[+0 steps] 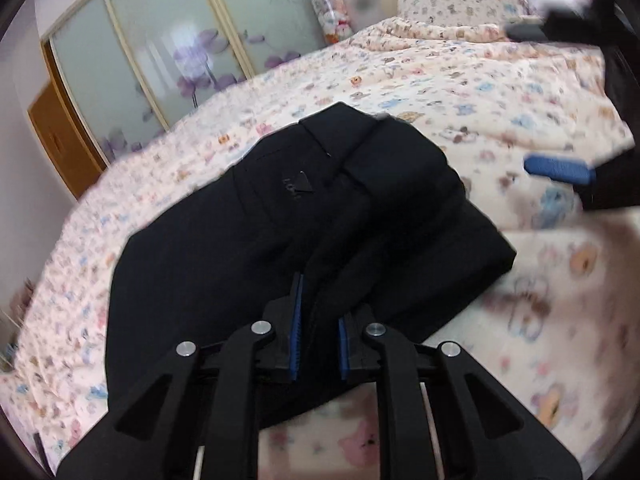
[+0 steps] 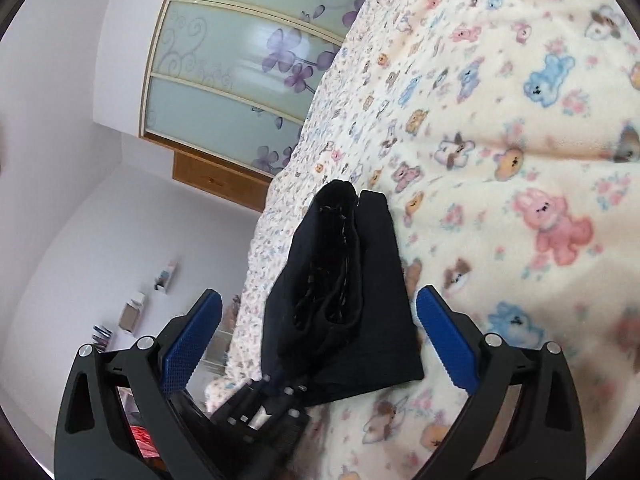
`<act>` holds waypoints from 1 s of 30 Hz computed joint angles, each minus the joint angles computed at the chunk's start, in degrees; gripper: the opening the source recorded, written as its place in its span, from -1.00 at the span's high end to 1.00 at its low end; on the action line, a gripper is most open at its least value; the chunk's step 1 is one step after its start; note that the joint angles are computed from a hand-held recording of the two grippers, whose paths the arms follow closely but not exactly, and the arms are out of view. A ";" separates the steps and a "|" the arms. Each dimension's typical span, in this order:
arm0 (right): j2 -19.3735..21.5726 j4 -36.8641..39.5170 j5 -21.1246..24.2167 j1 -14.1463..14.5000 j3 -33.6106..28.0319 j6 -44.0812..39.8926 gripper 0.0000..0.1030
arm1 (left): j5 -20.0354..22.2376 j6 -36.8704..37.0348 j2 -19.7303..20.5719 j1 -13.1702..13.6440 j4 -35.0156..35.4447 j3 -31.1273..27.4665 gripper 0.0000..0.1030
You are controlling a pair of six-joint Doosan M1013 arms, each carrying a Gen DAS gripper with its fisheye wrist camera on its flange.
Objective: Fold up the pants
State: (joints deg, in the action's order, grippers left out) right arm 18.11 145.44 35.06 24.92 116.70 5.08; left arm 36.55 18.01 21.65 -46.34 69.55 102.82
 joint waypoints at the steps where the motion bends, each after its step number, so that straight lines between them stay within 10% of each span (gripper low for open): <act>1: 0.28 -0.50 1.13 -0.17 -0.12 0.25 -0.94 | -0.92 -1.35 -0.50 0.18 0.61 0.55 0.75; 6: 1.81 -6.23 6.91 -0.68 -2.04 1.46 -0.94 | -5.19 -11.44 -2.74 0.77 7.23 3.36 0.75; 12: 3.79 -19.64 -0.17 0.58 -7.52 9.14 -0.93 | -5.40 -10.01 -2.45 0.15 7.44 5.03 0.63; 14: 4.24 -19.90 -2.23 0.77 -8.12 10.46 -0.93 | -6.82 -11.48 -3.10 0.25 7.44 5.49 0.30; 16: 4.56 -18.95 -3.50 0.80 -8.30 11.30 -0.93 | -9.34 -15.97 -4.23 0.28 10.63 6.82 -0.51; 19: 5.72 -20.73 -1.76 0.33 -8.80 14.35 -0.90 | -11.33 -27.79 -6.53 -0.14 22.09 9.85 -0.68; 23: 6.07 -23.21 -1.58 0.33 -9.62 14.01 -0.39 | -9.67 -40.48 -8.52 0.51 29.18 12.02 -0.87; 30: 5.88 -30.26 -8.39 0.98 -11.14 19.14 -0.38 | 2.62 -59.30 -8.39 1.46 28.73 13.45 -0.96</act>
State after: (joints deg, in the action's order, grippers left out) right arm 23.99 115.17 26.66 25.89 105.56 24.22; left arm 39.16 -41.28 13.26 -44.89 98.27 116.27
